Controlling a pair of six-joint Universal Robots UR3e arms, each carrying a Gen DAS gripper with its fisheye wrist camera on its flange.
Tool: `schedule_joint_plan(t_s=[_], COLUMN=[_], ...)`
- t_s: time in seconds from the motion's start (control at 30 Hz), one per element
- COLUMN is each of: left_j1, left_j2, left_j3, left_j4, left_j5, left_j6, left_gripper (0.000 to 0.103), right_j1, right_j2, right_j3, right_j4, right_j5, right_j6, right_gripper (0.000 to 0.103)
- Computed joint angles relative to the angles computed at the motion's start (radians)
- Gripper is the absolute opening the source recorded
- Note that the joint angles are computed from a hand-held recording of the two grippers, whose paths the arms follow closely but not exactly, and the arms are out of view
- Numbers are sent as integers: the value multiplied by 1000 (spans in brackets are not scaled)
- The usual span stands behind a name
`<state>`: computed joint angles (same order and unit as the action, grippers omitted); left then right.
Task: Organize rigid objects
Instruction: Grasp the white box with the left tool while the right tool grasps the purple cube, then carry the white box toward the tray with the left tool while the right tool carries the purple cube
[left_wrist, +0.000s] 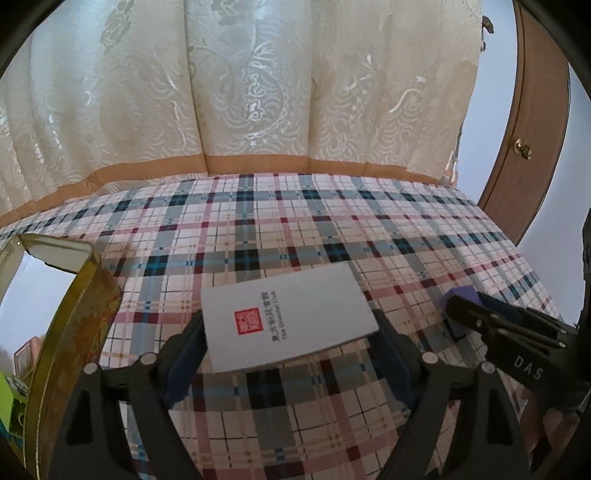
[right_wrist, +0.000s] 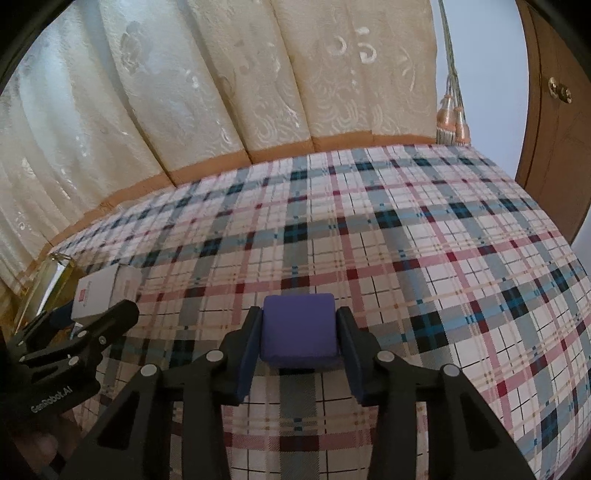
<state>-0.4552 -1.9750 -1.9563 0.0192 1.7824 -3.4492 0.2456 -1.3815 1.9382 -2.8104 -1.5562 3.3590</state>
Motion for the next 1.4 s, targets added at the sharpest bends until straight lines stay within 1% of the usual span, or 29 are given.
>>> schedule_joint_plan(t_s=[0.1,0.27,0.43,0.57,0.67,0.97,1.23,1.4], left_j1=[2,-10,-34,-61,-69,-70,-81,-77], left_j2=[17,39,57,78,95,164,215,248], left_j3=[-31,-72,-110,-155,-190,-309,-397,-444], left_j4=[22,61,100,147,175,248,306,329], left_j5=[-4,18,67,118,140,164,200,203], left_j6=[2,6,10,11,9,0,-5,-8], left_gripper=[85,85,85,85,85,85,85,85], right_j1=[19,33,73,148,187,228,301,354], right_j2=[1,-13,-37,-41,-36,-42,-32,-5], right_j3=[-3,20,63,88,91,103,111,79], right_j4=[-11,-55,-141,-239,-279,-305,-356,-348], right_j5=[-30,-64,-125,-232,-283,-314,-385,-430], right_j6=[1,12,33,42,40,58,75,72], right_gripper=[43,43,43,43,43,43,43,43])
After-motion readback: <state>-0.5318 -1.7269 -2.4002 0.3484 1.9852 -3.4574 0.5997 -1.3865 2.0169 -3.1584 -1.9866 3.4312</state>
